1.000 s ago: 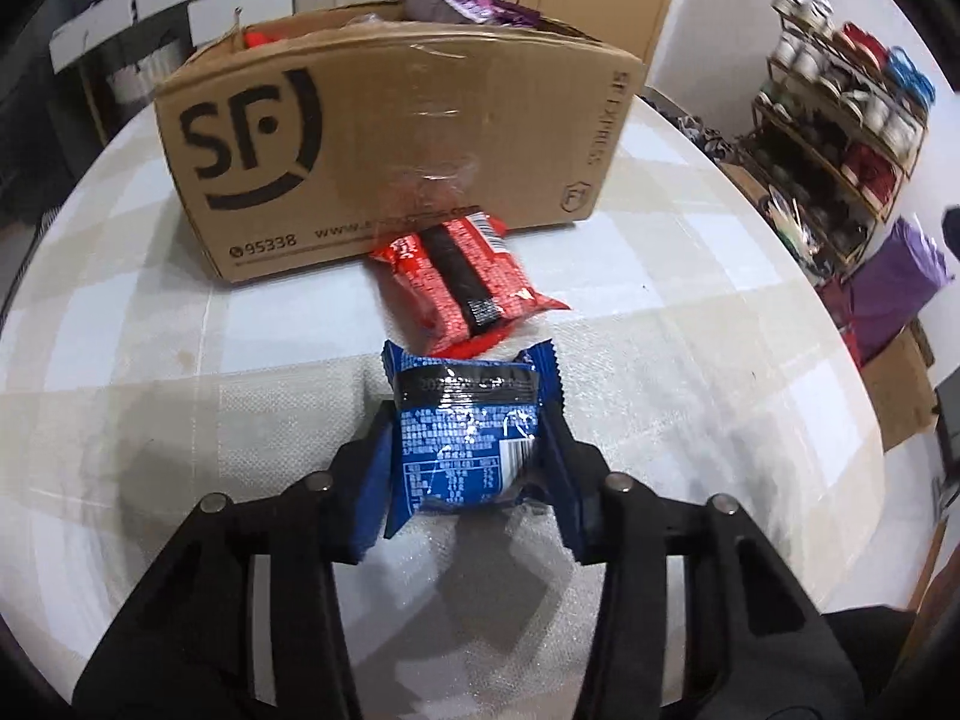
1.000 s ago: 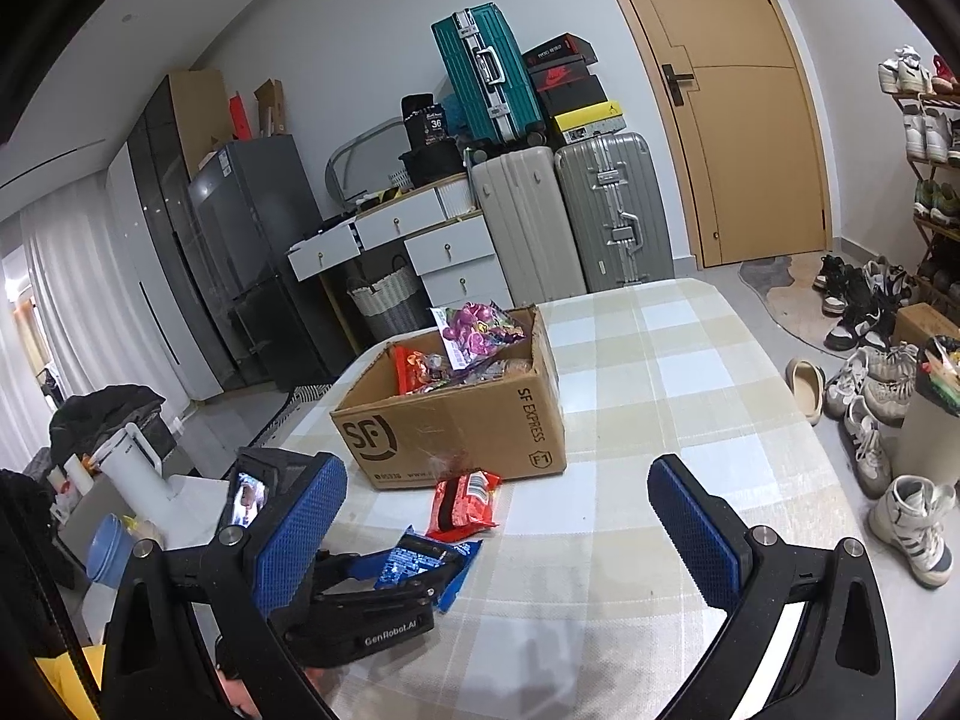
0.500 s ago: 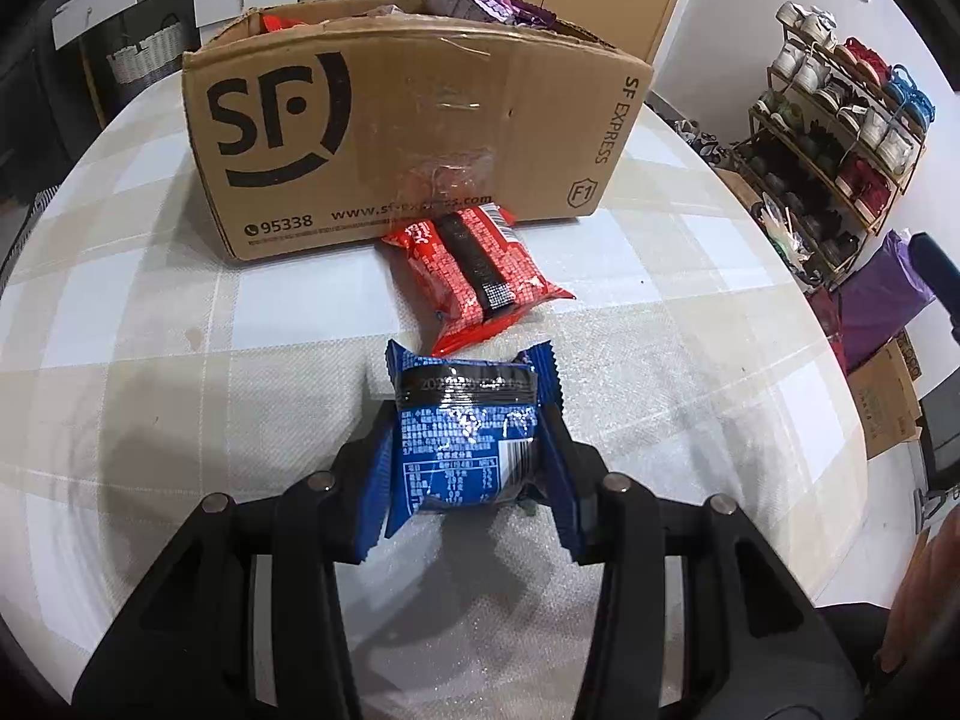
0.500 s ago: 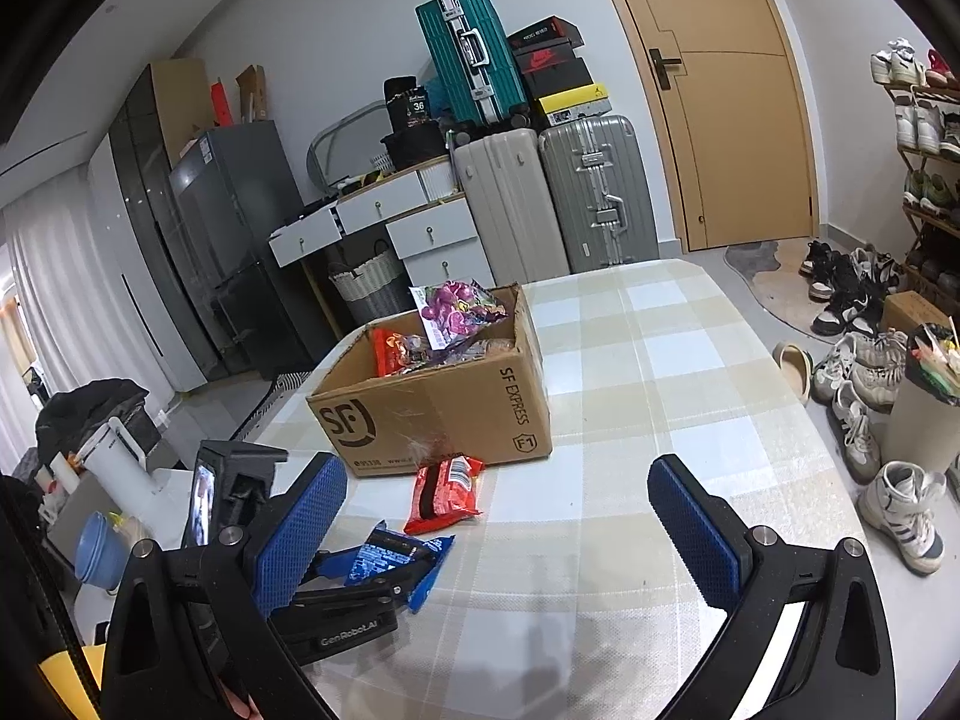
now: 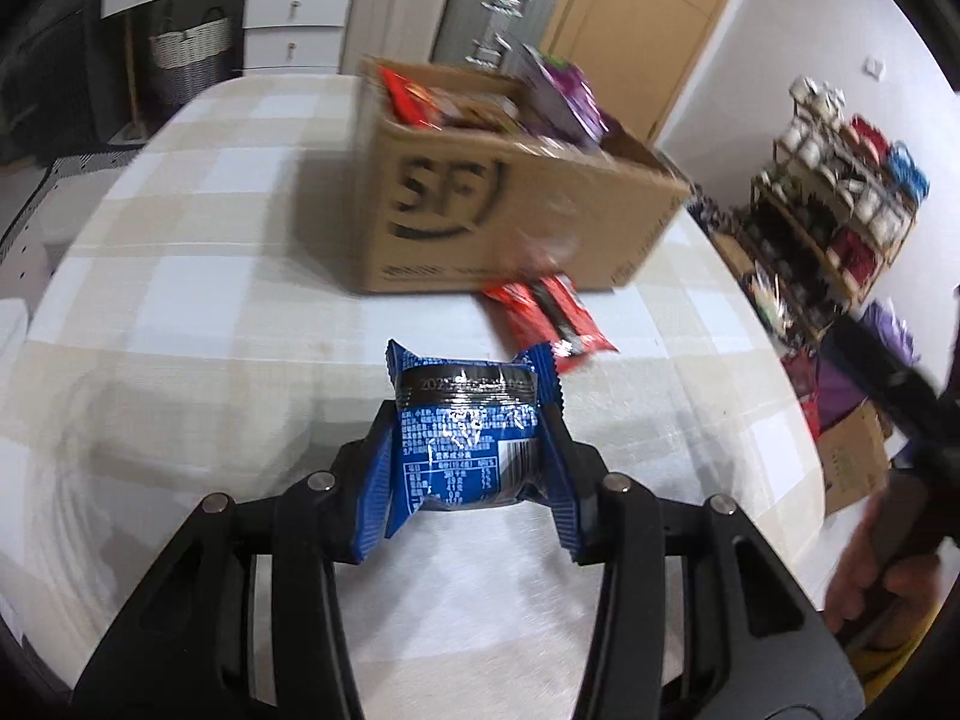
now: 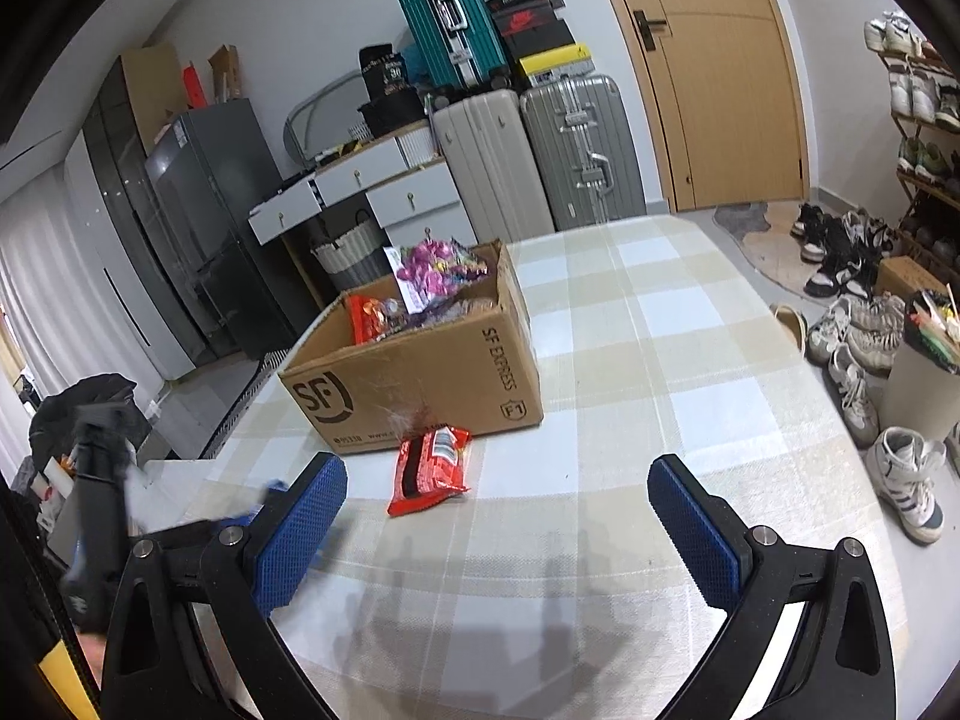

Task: Organize snacks
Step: 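Lower the right tool onto the red Oreo pack and close on it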

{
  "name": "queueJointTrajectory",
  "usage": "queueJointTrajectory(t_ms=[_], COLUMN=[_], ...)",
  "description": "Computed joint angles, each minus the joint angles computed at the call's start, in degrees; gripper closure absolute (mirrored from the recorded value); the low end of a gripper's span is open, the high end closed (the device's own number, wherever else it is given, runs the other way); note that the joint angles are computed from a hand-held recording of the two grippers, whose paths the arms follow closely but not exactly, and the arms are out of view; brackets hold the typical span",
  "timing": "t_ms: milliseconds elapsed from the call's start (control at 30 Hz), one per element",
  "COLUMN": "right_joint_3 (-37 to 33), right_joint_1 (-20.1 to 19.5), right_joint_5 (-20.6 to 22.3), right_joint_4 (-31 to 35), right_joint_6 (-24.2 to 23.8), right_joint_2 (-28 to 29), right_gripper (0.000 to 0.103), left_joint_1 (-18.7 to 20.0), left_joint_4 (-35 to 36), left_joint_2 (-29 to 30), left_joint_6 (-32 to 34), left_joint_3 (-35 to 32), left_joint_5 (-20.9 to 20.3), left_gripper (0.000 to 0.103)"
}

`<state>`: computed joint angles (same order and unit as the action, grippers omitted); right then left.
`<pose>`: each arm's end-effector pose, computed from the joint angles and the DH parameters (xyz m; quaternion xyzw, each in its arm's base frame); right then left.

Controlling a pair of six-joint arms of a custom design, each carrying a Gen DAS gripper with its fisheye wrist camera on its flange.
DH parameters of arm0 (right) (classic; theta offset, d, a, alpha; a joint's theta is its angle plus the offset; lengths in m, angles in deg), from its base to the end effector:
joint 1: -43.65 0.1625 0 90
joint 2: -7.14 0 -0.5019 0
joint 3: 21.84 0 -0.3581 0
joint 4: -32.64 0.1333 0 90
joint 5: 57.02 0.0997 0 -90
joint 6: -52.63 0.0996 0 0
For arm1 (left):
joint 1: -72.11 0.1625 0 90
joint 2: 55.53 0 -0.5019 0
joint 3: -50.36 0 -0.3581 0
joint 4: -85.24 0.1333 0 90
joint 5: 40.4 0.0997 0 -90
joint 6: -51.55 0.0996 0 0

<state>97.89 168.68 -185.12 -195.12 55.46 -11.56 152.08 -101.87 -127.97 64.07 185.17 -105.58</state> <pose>0.3652 -0.3958 -0.0313 0.1500 -0.8904 0.3822 0.1964 0.0939 -0.4745 0.3063 0.1193 0.9267 -0.2870 0.2114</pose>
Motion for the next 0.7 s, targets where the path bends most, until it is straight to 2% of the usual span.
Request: queueJointTrajectory(t_ms=[133, 233, 367, 467, 533, 700], right_joint_3=[-3.5, -8.0, -15.6, -20.7, -23.6, -27.3], right_joint_1=[-1.4, -2.0, -1.3, -1.1, -1.3, -1.7], right_joint_5=[0.8, 0.6, -1.8, -3.7, -4.8, -6.2], right_joint_4=[7.2, 13.5, 21.5, 27.7, 31.6, 36.5], right_joint_6=[0.7, -0.1, -4.3, -4.9, -4.4, -2.9], right_joint_2=[0.8, 2.6, 6.6, 8.9, 10.1, 11.9], right_gripper=[0.001, 0.001, 0.001, 0.001, 0.002, 0.004], left_joint_1=[1.8, 4.4, 7.1, 8.5, 8.9, 7.3], left_joint_4=[1.5, 5.4, 7.9, 9.0, 9.6, 8.4], left_joint_2=[-3.1, -5.6, -8.4, -10.0, -10.6, -10.6], left_joint_6=[0.9, -0.1, -0.5, -0.8, -0.6, 0.7], left_joint_3=[-1.3, -3.3, -4.6, -5.1, -4.9, -3.4], left_joint_5=[2.5, 0.5, -2.1, -3.7, -4.3, -3.1], left_gripper=[0.062, 0.062, 0.062, 0.062, 0.062, 0.062])
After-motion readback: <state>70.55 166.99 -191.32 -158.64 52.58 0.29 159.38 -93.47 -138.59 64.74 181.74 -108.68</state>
